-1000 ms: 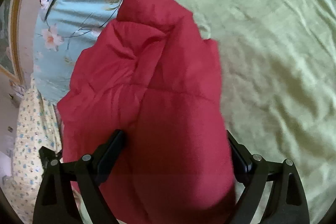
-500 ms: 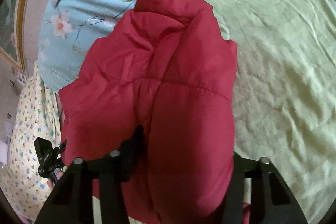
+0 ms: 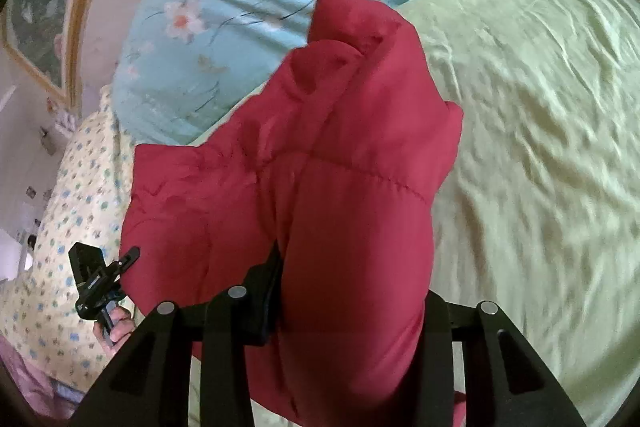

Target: Fold large clothes

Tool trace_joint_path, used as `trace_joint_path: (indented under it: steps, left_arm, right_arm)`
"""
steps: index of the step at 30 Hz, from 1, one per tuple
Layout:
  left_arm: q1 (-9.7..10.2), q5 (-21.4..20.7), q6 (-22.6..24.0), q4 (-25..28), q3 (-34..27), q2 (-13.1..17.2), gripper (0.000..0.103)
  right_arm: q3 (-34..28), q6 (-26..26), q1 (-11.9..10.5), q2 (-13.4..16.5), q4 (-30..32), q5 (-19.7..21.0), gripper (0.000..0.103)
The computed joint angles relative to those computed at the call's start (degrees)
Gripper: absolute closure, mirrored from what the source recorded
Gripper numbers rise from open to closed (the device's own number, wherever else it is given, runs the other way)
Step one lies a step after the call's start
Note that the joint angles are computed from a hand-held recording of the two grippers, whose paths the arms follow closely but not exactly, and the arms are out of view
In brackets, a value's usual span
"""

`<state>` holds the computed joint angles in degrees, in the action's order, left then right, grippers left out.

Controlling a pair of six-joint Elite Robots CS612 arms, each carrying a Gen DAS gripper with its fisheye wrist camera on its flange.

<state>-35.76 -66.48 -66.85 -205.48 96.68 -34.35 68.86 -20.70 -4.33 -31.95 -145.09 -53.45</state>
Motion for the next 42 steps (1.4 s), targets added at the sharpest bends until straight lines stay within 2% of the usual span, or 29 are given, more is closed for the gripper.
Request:
trace_joint_path:
  steps: [5,9,13,16,23,29,38,42]
  left_arm:
    - [-3.65,2.1,-4.0,-3.9,6.5,-2.0,0.059]
    - [-6.33,4.1,-5.9,-4.2,9.9,-3.5,0.059]
    - [-8.18,5.5,-6.7,-4.3,12.5,-4.7,0.059]
    - [-8.66,5.8,-7.8,-3.7,13.2,-4.9,0.058]
    - [-8.09,5.5,-10.8,-1.3,12.2,-4.1,0.057]
    - [-7.34,5.3,-12.8,4.4,10.1,-3.8,0.051]
    - [-8.25,8.9,-15.3,18.3,7.3,-5.3,0.035]
    - [-9.16,11.1,-17.9,24.3,6.6,-6.2,0.028]
  right_arm:
    - [6.9,-1.7,-1.1,-3.5,-1.6,1.5,0.064]
    - [11.4,-2.5,-2.0,-5.6,-3.0,2.0,0.064]
    - [14.4,-2.8,-2.6,-6.9,-4.4,2.2,0.064]
    - [15.7,-2.7,-2.9,-7.3,-5.7,2.3,0.064]
    - [15.9,-0.6,-3.0,-6.4,-8.2,1.7,0.063]
    - [14.6,1.1,-2.7,-4.9,-9.7,0.0,0.056]
    - [13.9,3.6,-2.5,-3.5,-12.3,-1.5,0.045]
    - [14.3,4.0,-2.5,-3.2,-14.7,-2.1,0.039]
